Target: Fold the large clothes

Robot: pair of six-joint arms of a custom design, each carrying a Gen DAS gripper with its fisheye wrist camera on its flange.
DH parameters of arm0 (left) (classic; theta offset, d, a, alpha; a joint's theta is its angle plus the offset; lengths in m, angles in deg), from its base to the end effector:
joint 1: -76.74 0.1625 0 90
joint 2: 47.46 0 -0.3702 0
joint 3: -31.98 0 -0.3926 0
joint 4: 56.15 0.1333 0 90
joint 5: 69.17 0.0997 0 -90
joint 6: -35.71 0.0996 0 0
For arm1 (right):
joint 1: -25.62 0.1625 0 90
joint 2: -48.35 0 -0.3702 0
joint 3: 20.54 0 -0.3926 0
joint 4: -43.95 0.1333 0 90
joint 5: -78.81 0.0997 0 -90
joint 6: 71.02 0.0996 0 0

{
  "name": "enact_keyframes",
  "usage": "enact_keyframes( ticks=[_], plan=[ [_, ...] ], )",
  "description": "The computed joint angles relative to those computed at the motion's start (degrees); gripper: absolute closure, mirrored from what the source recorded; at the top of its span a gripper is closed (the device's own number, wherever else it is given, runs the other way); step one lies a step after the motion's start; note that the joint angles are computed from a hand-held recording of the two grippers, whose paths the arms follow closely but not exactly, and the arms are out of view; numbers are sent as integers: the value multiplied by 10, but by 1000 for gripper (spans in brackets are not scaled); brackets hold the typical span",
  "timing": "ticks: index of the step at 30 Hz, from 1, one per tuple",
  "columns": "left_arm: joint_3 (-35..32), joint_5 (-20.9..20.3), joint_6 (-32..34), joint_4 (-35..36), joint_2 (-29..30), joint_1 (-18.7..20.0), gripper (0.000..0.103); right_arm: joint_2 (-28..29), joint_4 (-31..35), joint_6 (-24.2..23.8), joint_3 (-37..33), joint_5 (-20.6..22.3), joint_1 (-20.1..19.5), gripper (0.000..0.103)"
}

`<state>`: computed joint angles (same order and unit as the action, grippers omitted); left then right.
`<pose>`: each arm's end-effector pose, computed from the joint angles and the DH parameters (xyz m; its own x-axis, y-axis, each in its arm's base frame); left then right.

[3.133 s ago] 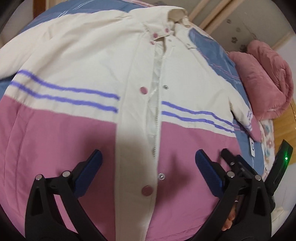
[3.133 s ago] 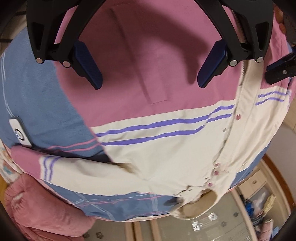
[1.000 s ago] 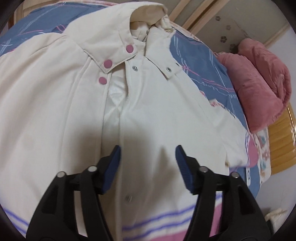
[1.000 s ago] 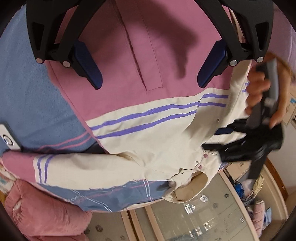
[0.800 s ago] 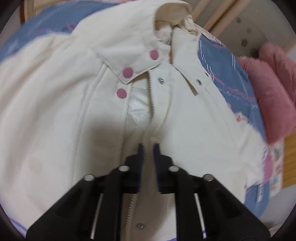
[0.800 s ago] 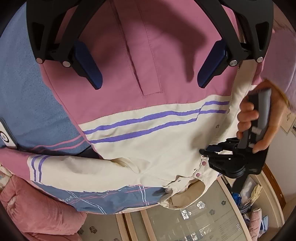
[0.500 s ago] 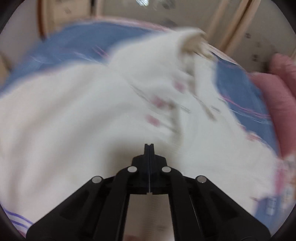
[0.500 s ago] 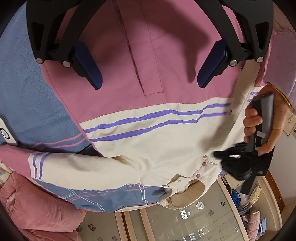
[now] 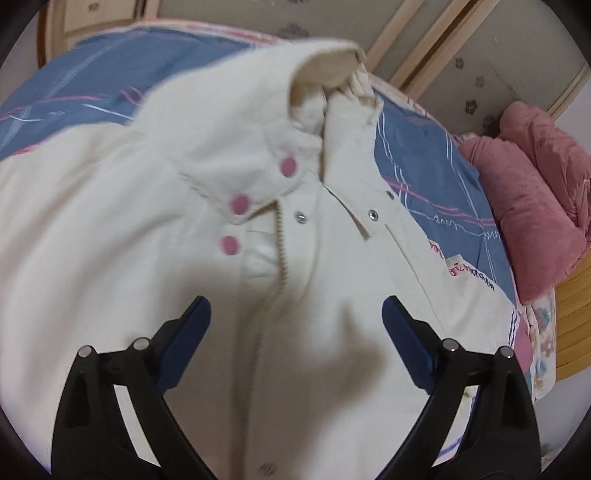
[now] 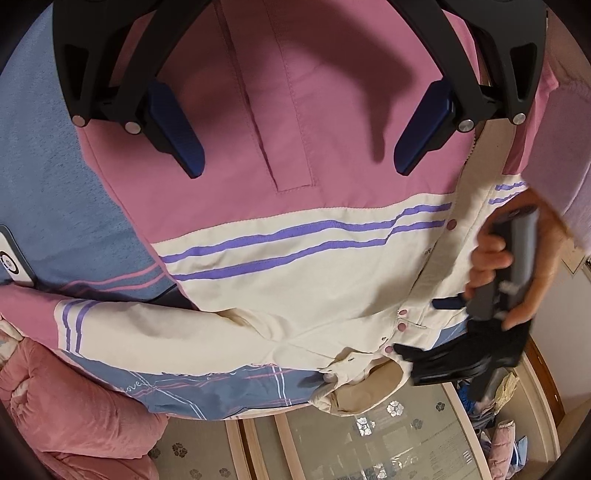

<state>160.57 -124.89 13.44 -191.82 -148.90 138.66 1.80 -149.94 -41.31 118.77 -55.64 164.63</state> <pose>-0.0196 -0.4391 0.2998 -0.9217 -0.1032 -0.3739 0.1048 0.8618 -0.4963 0.3038 -0.1798 -0.0114 -0.8624 -0.0720 0.5011 -0.3606 0.7821 -0.5082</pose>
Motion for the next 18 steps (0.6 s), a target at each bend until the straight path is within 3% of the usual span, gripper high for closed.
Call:
enact_keyframes(
  ticks=[1,5,7,13,18],
  plan=[
    [-7,-9,2,-5,17,4,17,1,-1,0,0,1,0,1],
    [-55,-56,-6,8,90,44,79,4,-4,-4,0,2,-4,1],
    [-60,-71,-5,-3,98,55,89,5,-5,-6,0,2,-4,1],
    [-38,-2,-19,-3,65,33,92,7,-10,-10,0,5,-6,1],
    [-21,-5,-40,-25,58,49,89,-2,0,-11,2,4,-3,1]
  ],
)
